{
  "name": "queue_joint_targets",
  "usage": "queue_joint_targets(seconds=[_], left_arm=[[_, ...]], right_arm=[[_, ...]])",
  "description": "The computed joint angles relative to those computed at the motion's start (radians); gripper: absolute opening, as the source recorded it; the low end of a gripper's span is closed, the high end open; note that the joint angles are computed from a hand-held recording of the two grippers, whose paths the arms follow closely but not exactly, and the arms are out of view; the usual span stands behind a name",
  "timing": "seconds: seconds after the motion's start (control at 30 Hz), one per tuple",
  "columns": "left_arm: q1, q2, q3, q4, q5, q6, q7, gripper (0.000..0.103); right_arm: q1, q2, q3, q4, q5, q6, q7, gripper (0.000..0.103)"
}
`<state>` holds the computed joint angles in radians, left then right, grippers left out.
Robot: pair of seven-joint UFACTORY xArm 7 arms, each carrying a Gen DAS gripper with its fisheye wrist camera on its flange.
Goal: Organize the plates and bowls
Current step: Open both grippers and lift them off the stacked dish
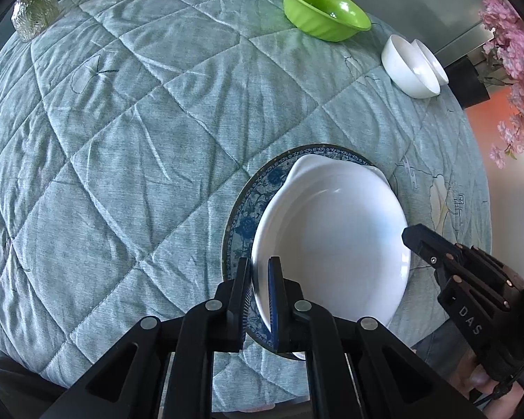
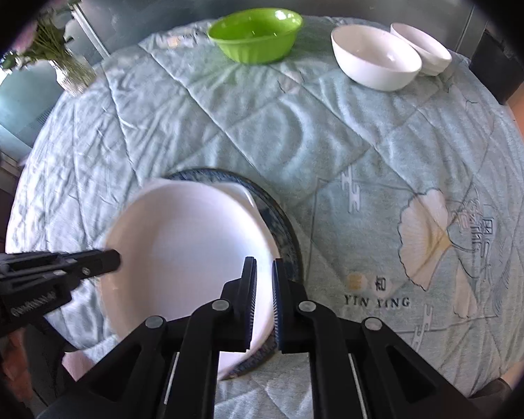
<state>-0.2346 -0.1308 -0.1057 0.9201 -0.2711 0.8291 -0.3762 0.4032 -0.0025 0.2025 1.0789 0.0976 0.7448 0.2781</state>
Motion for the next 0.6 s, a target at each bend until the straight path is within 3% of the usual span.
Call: queue_joint_targets(seconds=[0.07, 0.13, 0.2, 0.27, 0.33, 0.4, 0.47, 0.53, 0.57, 0.6], left_arm=[[0.0, 0.0, 0.001, 0.003, 0.0, 0.006, 0.002, 0.006], [0.001, -0.008, 0.008, 0.001, -0.023, 0.011, 0.017, 0.014], [0.007, -0.033, 0.016, -0.009, -0.04, 0.012, 0.026, 0.031], [0.014, -0.065, 0.021, -0.025, -0.035, 0.011, 0.03, 0.045], [0.02, -0.094, 0.027, -0.039, -0.029, 0.013, 0.041, 0.047], [0.031, -0.136, 0.027, -0.059, -0.001, 0.004, 0.034, 0.047], [0.049, -0.203, 0.011, -0.093, 0.067, -0.043, -0.001, 0.051], [0.072, -0.287, -0.02, -0.136, 0.159, -0.104, -0.046, 0.078], [0.108, -0.343, -0.061, -0.162, 0.249, -0.136, -0.113, 0.099], [0.138, -0.381, -0.092, -0.176, 0.319, -0.149, -0.167, 0.103]], right_arm=[[0.001, 0.001, 0.0, 0.006, -0.014, -0.006, 0.0, 0.008], [-0.001, -0.003, -0.001, 0.006, -0.029, -0.014, 0.003, 0.009], [-0.004, -0.012, -0.004, 0.002, -0.04, -0.014, 0.002, 0.015], [-0.008, -0.022, -0.007, -0.008, -0.03, -0.015, -0.016, 0.033], [-0.015, -0.043, -0.016, -0.034, 0.038, -0.04, -0.055, 0.066], [-0.018, -0.066, -0.024, -0.06, 0.118, -0.073, -0.11, 0.086], [-0.022, -0.102, -0.019, -0.09, 0.097, -0.112, -0.104, 0.094], [-0.027, -0.146, -0.016, -0.118, 0.06, -0.136, -0.08, 0.103], [-0.027, -0.162, -0.022, -0.125, 0.07, -0.127, -0.084, 0.102], [-0.03, -0.18, -0.024, -0.135, 0.067, -0.122, -0.076, 0.102]])
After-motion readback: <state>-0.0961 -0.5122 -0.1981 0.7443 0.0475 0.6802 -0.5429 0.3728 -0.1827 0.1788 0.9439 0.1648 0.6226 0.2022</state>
